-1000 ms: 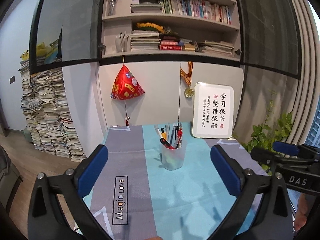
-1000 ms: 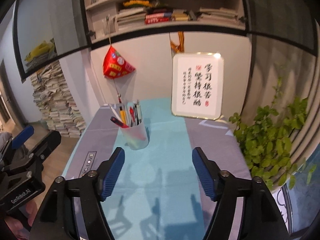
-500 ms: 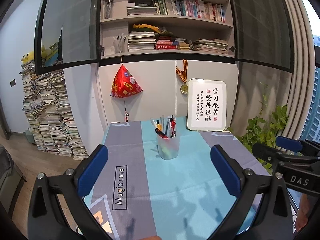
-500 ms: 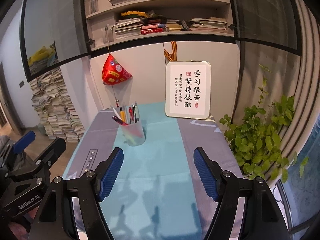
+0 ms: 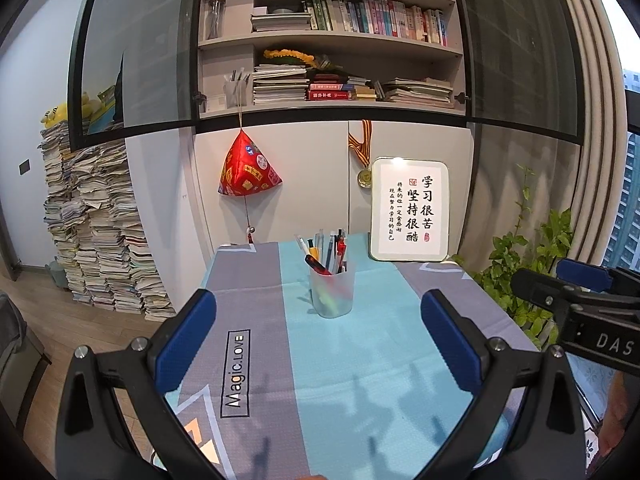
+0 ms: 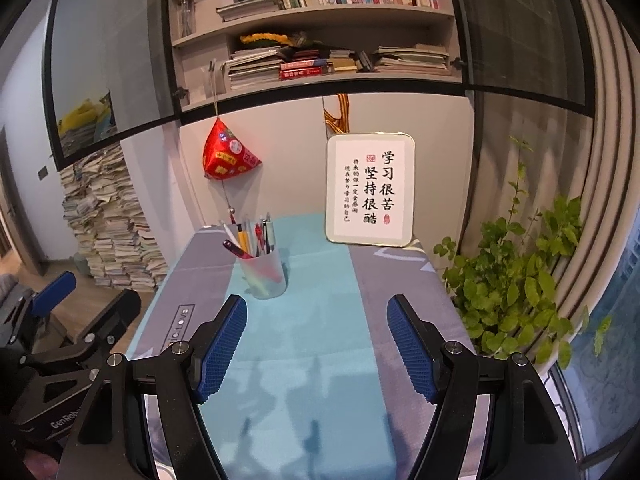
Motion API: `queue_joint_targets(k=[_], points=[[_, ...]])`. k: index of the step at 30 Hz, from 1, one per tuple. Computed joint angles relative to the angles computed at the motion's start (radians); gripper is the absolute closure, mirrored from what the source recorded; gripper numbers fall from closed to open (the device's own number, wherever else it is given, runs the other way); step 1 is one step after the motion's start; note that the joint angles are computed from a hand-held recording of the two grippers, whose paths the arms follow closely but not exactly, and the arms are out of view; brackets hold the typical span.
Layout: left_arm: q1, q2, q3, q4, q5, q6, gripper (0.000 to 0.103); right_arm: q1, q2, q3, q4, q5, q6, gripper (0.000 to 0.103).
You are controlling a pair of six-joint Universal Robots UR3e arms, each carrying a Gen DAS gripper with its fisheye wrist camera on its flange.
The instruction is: Organize stationery
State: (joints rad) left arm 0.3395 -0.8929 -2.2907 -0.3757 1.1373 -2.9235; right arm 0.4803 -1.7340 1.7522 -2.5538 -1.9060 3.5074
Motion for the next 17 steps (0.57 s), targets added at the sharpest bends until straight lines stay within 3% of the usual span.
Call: queue_joint_targets(k=[17], points=[[0.073, 0.105, -0.037, -0.068, -0.079, 0.02, 0.001, 0.009, -0.004, 0.007, 0.001, -0.008, 0.009, 0.03]])
